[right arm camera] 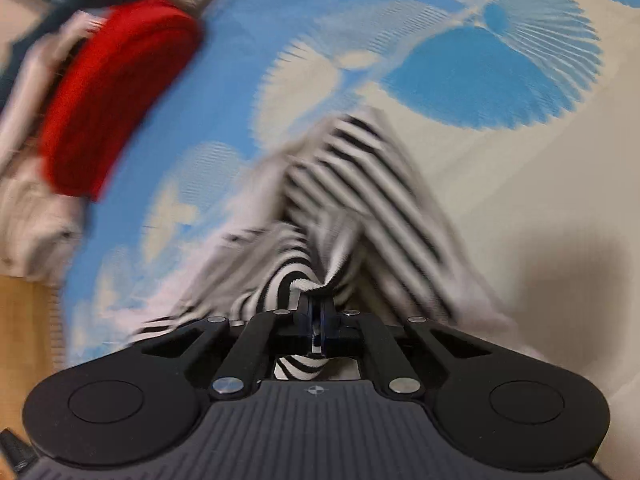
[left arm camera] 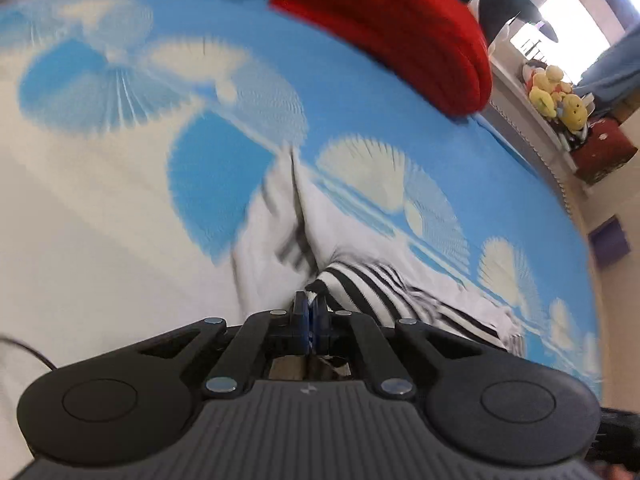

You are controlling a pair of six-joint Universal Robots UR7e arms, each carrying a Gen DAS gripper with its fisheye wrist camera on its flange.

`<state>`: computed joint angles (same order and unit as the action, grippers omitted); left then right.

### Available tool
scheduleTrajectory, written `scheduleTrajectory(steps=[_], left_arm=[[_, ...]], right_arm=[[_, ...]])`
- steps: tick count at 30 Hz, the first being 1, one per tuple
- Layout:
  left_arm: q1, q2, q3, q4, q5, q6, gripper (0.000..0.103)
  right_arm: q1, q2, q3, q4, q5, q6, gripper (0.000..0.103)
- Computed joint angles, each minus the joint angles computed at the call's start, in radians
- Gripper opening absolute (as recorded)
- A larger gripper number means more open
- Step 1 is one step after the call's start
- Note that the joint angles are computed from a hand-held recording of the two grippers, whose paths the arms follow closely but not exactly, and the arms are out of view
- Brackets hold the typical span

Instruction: Fold small clothes

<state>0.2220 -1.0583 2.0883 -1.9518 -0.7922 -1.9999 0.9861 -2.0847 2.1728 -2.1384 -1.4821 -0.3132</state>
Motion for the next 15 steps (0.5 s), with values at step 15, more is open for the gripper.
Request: scheduleTrajectory(steps=[15], left_arm=[[-0.008, 0.092, -0.051, -0.06, -0.011, 0.164, 0.012]], right_arm=[[0.111, -0.02, 0.083, -0.292, -0.165, -0.115, 0.04]])
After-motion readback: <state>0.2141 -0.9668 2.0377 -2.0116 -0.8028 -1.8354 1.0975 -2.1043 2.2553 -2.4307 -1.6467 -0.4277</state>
